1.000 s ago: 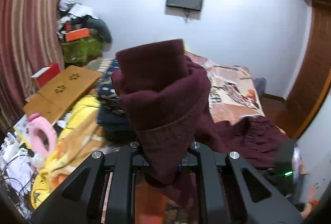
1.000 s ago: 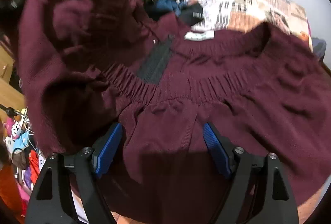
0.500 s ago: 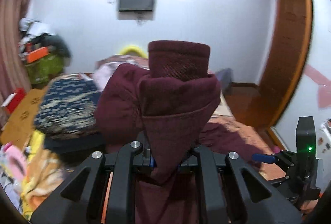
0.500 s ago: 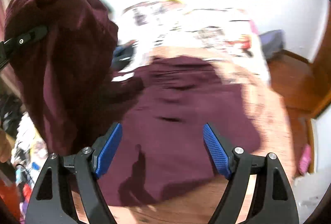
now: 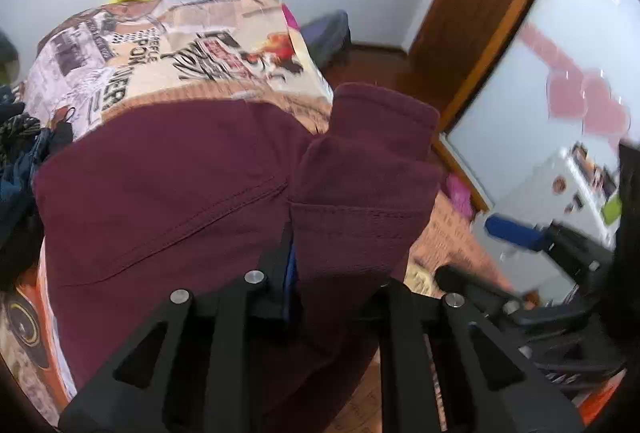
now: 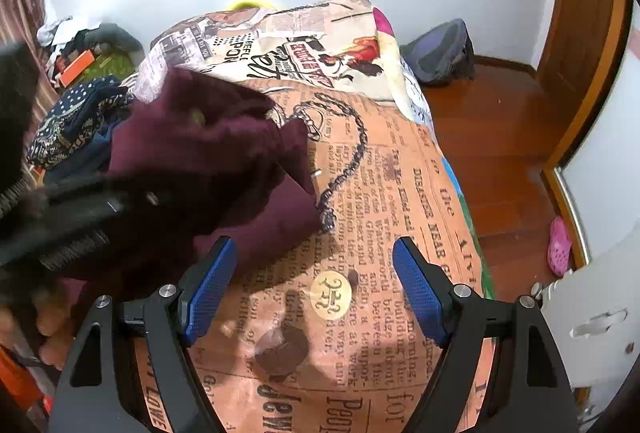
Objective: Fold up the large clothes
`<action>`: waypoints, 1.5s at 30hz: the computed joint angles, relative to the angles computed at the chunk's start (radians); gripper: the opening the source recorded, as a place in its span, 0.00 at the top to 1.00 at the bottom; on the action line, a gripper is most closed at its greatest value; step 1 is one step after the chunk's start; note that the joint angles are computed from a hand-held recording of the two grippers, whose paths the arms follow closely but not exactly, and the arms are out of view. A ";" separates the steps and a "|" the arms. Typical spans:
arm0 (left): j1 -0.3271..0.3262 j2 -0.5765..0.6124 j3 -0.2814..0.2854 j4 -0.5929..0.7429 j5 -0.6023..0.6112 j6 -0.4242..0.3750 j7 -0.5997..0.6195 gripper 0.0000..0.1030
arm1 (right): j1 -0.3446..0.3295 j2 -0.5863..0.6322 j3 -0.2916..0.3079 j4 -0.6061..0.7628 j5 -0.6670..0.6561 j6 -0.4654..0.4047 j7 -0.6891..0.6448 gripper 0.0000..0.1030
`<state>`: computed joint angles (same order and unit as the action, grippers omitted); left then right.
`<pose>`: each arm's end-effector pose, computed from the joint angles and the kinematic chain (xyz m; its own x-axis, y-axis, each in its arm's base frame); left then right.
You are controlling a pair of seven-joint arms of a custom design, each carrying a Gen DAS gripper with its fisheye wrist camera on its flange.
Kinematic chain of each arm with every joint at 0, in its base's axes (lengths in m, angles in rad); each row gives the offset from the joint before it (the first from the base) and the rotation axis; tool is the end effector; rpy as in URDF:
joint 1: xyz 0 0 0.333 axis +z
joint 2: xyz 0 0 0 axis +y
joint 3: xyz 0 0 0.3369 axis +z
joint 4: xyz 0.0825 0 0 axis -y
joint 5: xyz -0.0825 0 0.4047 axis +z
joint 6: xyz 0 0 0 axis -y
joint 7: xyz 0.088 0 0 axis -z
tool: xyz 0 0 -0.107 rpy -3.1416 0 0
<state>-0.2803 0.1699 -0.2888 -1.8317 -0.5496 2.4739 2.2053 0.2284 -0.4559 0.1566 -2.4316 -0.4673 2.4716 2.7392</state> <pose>0.5678 -0.3485 0.5058 -0.7673 -0.6034 0.2172 -0.5997 0.5550 -0.5764 0.4231 0.1797 0.5330 -0.4146 -0.8968 -0.1544 -0.6966 0.4219 -0.5803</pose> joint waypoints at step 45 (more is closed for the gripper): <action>0.150 -0.151 0.099 -0.258 0.025 0.164 0.066 0.15 | 0.104 0.217 -0.132 0.140 0.606 0.263 -0.454 0.62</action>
<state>-0.1307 0.0191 -0.1901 -2.0896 -0.5245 2.6383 2.2717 0.3320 -0.2387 0.0242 -2.2917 0.1388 2.7347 2.2854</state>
